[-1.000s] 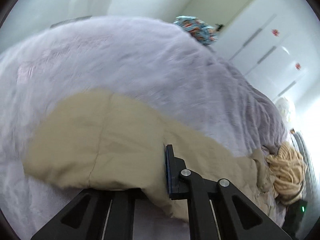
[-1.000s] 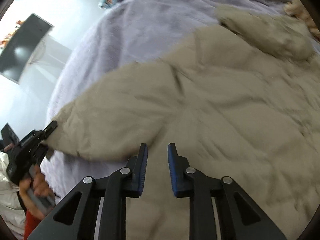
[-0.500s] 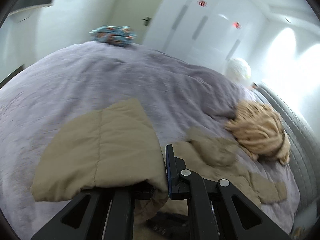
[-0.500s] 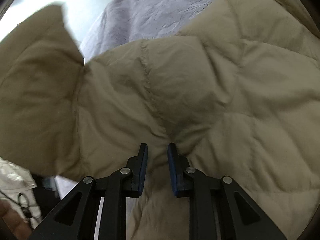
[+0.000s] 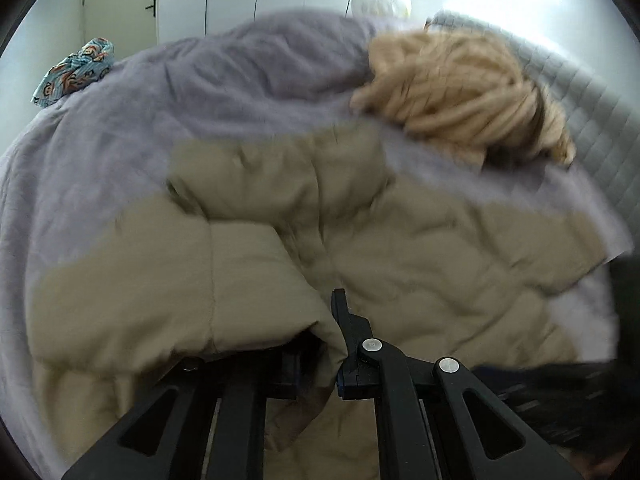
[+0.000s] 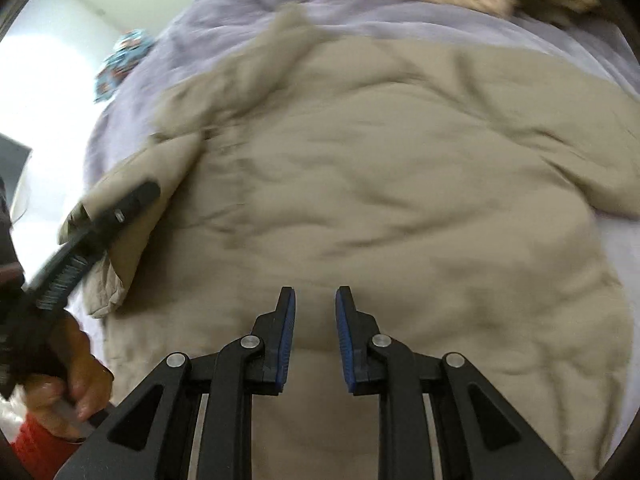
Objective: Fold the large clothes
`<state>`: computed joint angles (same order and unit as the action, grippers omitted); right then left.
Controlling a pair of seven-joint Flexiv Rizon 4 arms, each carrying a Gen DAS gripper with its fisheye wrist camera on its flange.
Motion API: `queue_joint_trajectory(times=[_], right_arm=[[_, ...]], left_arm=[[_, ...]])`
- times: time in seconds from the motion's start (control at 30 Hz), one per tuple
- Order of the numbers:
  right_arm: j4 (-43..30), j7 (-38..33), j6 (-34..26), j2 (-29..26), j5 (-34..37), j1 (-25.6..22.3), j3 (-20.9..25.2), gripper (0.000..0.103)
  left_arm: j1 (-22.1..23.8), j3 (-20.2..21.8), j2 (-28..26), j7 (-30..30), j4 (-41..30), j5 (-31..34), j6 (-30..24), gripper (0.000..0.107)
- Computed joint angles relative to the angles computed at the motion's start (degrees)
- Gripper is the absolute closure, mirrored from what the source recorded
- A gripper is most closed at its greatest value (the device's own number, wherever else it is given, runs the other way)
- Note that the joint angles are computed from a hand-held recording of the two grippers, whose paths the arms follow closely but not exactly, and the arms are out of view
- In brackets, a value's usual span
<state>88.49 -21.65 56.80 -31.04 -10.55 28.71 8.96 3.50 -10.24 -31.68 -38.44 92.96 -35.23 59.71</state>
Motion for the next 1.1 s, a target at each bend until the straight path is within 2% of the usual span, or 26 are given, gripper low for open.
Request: queue_joint_trajectory(times=[0.07, 0.13, 0.17, 0.2, 0.27, 0.37, 0.4, 0.43, 0.47, 0.53, 0.57, 0.63, 0.77, 0.83, 0.9, 0.93, 0.97, 1.0, 1.03, 1.07, 1.1], right_arm=[[2.3, 0.74, 0.31, 1.4, 0.21, -0.27, -0.16, 0.08], [1.85, 0.36, 0.54, 0.97, 0.62, -0.73, 0.14, 0.078], [1.05, -0.18, 0.6, 0.33, 0.97, -1.07, 0.35, 0.07], [0.57, -0.34, 0.79, -0.04, 1.15, -1.1, 0.41, 0.056], [0.57, -0.51, 0.91, 0.29, 0.29, -0.68, -0.03, 0.044], [1.19, -3.15, -0.47, 2.06, -2.7, 0.11, -0.38, 0.043], [-0.2, -4.67, -1.51, 1.68, -4.48, 0.78, -0.67, 0.037], [-2.51, -7.02, -2.75, 0.8, -7.03, 1.81, -1.1, 0.031], [-3.51, -8.61, -3.07, 0.5, -9.33, 2.84, -1.7, 0.02], [-8.07, -12.8, -4.96, -1.83, -13.87, 5.01, -2.8, 0.019], [-11.31, -15.96, -6.7, -3.63, -15.59, 6.04, -2.97, 0.019], [-17.18, -21.35, -9.4, -7.26, -17.99, 8.09, -3.64, 0.019], [-30.18, -32.93, -16.83, -16.03, -20.93, 12.45, -5.73, 0.019], [-34.04, -36.12, -19.28, -19.21, -22.64, 14.46, -8.03, 0.019], [-37.07, -37.01, -21.0, -21.64, -24.27, 15.97, -10.62, 0.019], [-37.46, -36.48, -21.43, -22.07, -24.89, 16.42, -11.78, 0.019], [-38.12, -35.79, -21.83, -22.54, -25.08, 16.6, -12.48, 0.02], [-38.43, -34.66, -22.0, -22.7, -25.15, 16.64, -13.08, 0.031], [-37.69, -32.69, -21.41, -22.24, -25.22, 16.58, -13.66, 0.047], [-37.16, -30.8, -21.34, -21.69, -24.61, 16.19, -13.59, 0.095], [-36.22, -28.59, -20.96, -21.0, -23.48, 16.0, -14.2, 0.1]], left_arm=[[-1.63, 1.44, -0.33, -1.59, 0.9, 2.44, 1.59, 0.095], [-1.85, 1.84, 0.18, -1.92, 2.39, 4.0, 2.4, 0.078], [-1.45, 1.32, 0.51, -1.59, 2.96, 3.77, 2.19, 0.053], [-0.59, 0.25, 1.62, -0.36, 4.68, 2.4, 3.17, 0.034], [1.4, -2.11, 3.71, 3.52, 7.6, -1.42, 5.99, 0.033], [3.26, -1.36, 7.18, 6.11, 9.35, -4.83, 2.68, 0.033], [4.11, -1.02, 8.41, 6.73, 10.12, -7.19, 2.31, 0.033], [4.57, -0.02, 9.16, 6.43, 10.36, -8.82, 2.27, 0.033], [4.42, 1.17, 8.8, 5.36, 9.56, -8.94, 2.12, 0.033], [5.43, 4.49, 7.79, 0.54, 6.9, -8.01, 0.63, 0.033], [5.9, 5.39, 6.71, -1.63, 5.22, -7.29, -0.41, 0.033], [8.07, 8.02, 3.05, -9.58, -0.83, -4.9, -6.09, 0.033], [13.38, 7.49, -5.08, -18.23, -11.79, -3.91, -18.0, 0.033], [16.58, 5.23, -10.76, -23.27, -19.04, -4.43, -26.16, 0.033], [17.49, 4.37, -14.63, -26.16, -23.8, -5.21, -30.96, 0.033], [18.21, 3.02, -16.28, -27.2, -25.8, -4.56, -32.24, 0.033], [17.57, 3.55, -16.56, -26.89, -25.92, -4.73, -32.48, 0.035], [17.12, 3.58, -17.12, -26.17, -26.68, -3.69, -31.79, 0.063], [16.69, 3.71, -17.25, -25.11, -27.07, -2.53, -31.14, 0.078], [15.9, 4.09, -16.76, -24.71, -26.58, -1.4, -29.73, 0.083], [14.88, 4.6, -15.26, -23.29, -24.22, -0.47, -25.46, 0.087]])
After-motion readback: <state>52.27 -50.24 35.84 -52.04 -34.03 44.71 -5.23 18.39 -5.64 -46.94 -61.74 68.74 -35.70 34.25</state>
